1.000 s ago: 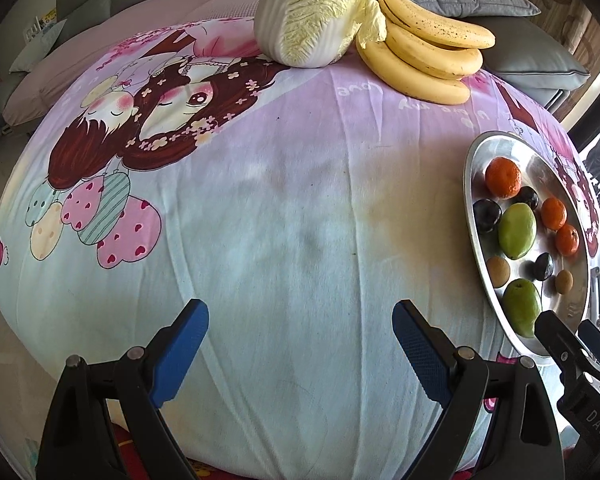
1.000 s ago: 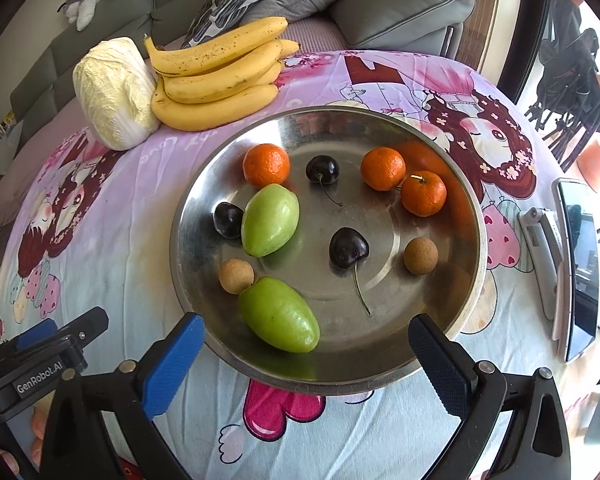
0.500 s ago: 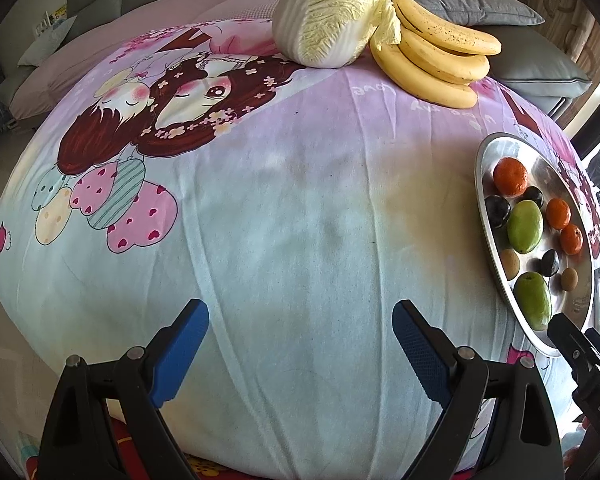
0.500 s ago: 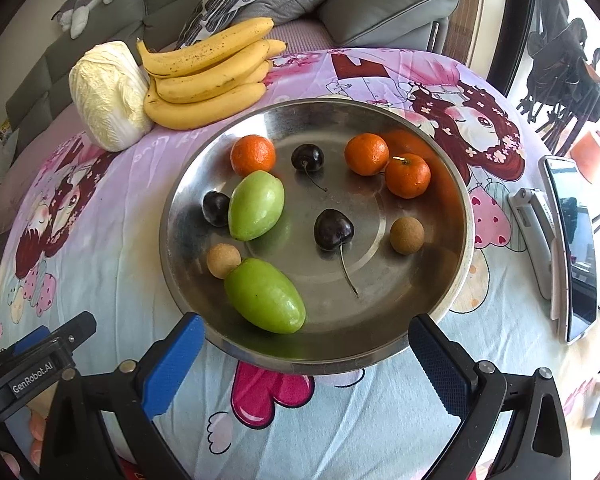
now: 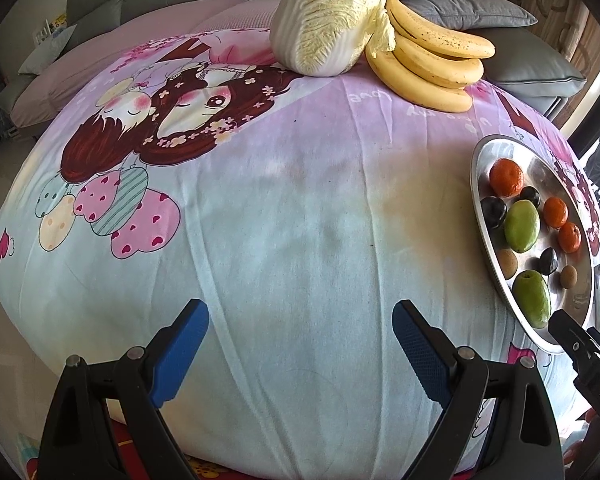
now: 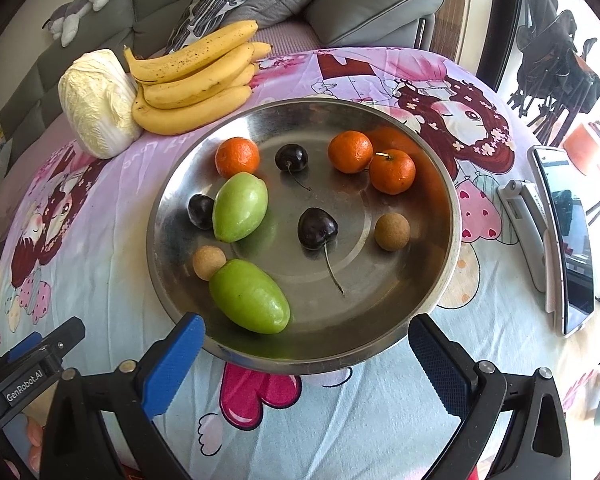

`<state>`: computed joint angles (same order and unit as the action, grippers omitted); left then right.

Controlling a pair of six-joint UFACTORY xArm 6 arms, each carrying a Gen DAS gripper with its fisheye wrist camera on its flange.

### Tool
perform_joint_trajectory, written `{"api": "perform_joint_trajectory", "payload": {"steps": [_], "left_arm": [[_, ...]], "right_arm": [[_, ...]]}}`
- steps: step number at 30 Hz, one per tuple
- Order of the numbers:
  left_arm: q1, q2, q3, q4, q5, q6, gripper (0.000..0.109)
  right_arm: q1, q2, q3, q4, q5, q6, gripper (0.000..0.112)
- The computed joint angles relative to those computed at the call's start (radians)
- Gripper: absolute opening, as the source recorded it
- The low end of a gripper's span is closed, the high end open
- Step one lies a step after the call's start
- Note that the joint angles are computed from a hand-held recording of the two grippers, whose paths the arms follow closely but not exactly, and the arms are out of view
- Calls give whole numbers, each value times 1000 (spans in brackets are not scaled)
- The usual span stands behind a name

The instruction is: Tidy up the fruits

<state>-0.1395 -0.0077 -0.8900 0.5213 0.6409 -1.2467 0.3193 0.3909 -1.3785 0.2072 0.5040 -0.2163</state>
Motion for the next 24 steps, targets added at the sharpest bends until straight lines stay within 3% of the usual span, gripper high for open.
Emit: {"api": "perform_joint_trajectory", "payload": {"steps": [24], "left_arm": [[-6,26,-31,4,32,25,93]], "right_arm": [[-2,27,-30,-82,41,70,103]]}}
